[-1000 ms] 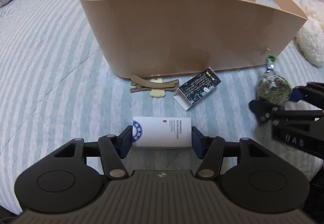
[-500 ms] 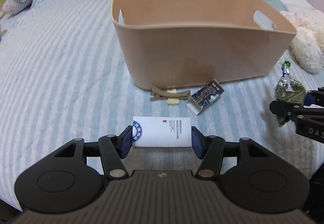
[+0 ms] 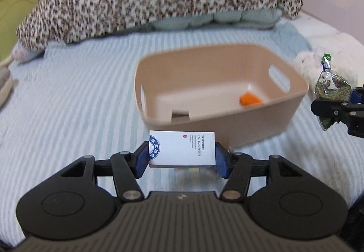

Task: Organize objects
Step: 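Carry both items over the basket and open both tools to drop them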

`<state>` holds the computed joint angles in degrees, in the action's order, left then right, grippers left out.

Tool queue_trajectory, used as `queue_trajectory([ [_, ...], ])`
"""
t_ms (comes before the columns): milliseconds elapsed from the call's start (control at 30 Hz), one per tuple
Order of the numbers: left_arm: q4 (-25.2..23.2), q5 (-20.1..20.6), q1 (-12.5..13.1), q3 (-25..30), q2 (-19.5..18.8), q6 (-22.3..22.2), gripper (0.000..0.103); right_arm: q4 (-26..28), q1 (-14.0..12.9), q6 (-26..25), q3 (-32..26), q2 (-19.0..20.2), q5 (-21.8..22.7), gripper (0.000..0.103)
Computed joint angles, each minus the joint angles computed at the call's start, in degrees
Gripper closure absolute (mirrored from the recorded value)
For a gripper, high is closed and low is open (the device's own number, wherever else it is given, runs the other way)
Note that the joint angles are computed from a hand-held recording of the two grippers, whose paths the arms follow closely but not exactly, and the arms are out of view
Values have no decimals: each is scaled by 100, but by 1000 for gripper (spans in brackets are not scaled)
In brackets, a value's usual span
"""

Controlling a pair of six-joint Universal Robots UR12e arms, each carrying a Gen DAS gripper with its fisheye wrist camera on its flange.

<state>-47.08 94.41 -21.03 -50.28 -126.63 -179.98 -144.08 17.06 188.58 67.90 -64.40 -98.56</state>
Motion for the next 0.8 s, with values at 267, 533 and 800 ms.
queue_trajectory([
  [267,92,275,-40,890,-479,200,43,-254,-3,-420,-465,288,-273,71],
  [533,-958,477,-3,2564,-1467,132,43,-1,-112,-239,-990,750,-317,71],
  [800,-2263,625,0,3990,-2332,49,43,704,-148,-73,-1617,1209,-301,71],
])
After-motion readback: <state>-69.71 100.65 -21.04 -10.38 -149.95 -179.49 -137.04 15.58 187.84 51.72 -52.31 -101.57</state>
